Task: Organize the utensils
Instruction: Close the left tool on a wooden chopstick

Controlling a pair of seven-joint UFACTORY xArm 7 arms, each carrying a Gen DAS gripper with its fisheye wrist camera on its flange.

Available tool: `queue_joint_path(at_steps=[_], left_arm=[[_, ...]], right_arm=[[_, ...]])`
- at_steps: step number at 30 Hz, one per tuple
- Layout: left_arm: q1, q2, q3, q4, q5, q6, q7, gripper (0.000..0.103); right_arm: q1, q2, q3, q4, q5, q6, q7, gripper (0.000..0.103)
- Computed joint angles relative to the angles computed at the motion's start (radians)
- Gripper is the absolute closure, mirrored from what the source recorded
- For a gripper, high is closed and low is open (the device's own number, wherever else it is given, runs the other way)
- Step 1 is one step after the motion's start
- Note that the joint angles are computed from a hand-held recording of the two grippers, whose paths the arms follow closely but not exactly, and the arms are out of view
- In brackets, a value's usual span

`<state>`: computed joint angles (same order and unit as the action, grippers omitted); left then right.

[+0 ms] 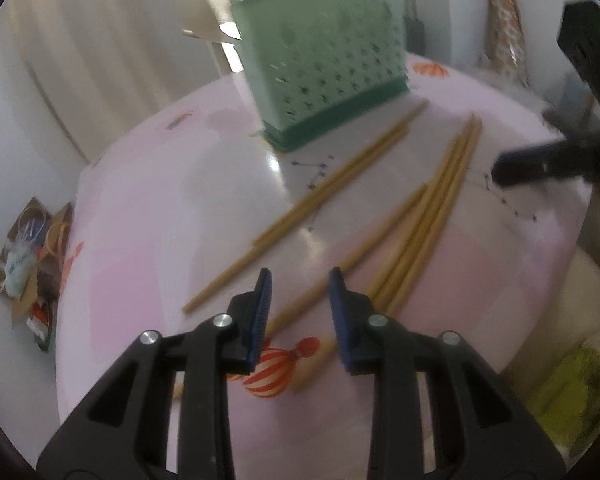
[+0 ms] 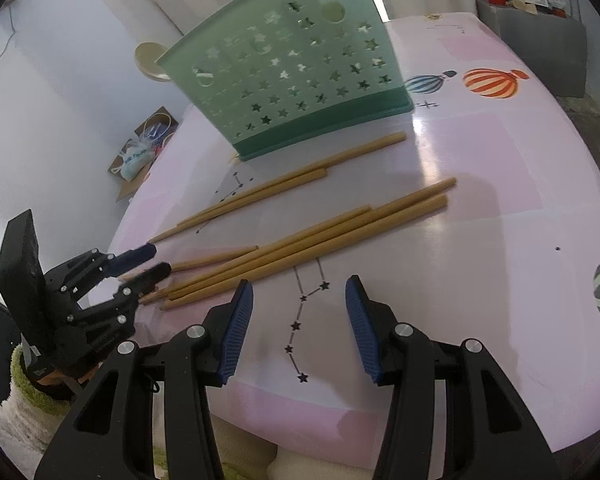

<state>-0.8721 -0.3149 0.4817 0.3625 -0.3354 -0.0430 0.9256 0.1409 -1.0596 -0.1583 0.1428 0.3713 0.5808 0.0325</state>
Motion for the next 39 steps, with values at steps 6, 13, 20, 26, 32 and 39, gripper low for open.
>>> queue_joint_path(at_steps=[6,13,20,26,32,39], left_arm=[[-0.099,0.032,0.068,0.031,0.004,-0.004,0.043,0.078],[-0.199,0.087,0.105,0.109,-0.079,0.052,0.167,0.078],[-0.267,0.165,0.142,0.239,-0.262,0.212,0.276,0.089],[-0.232,0.178,0.056,0.222,-0.327,0.146,0.338,0.098],[-0.146,0.125,-0.019,0.209,-0.360,0.167,0.362,0.099],[-0.018,0.053,-0.081,0.223,-0.444,0.224,0.338,0.100]], right_arm=[[-0.032,-0.005,-0.001,0.001,-0.015,0.014,0.010,0.055],[-0.048,-0.001,-0.013,0.003,-0.019,0.015,0.003,0.055],[-0.098,-0.014,-0.022,0.002,-0.029,0.027,0.006,0.055],[-0.162,-0.001,-0.047,0.020,-0.038,0.048,0.015,0.057],[-0.195,0.017,-0.041,0.030,-0.043,0.048,0.033,0.059],[-0.170,0.044,-0.020,0.038,-0.035,0.038,0.052,0.061]])
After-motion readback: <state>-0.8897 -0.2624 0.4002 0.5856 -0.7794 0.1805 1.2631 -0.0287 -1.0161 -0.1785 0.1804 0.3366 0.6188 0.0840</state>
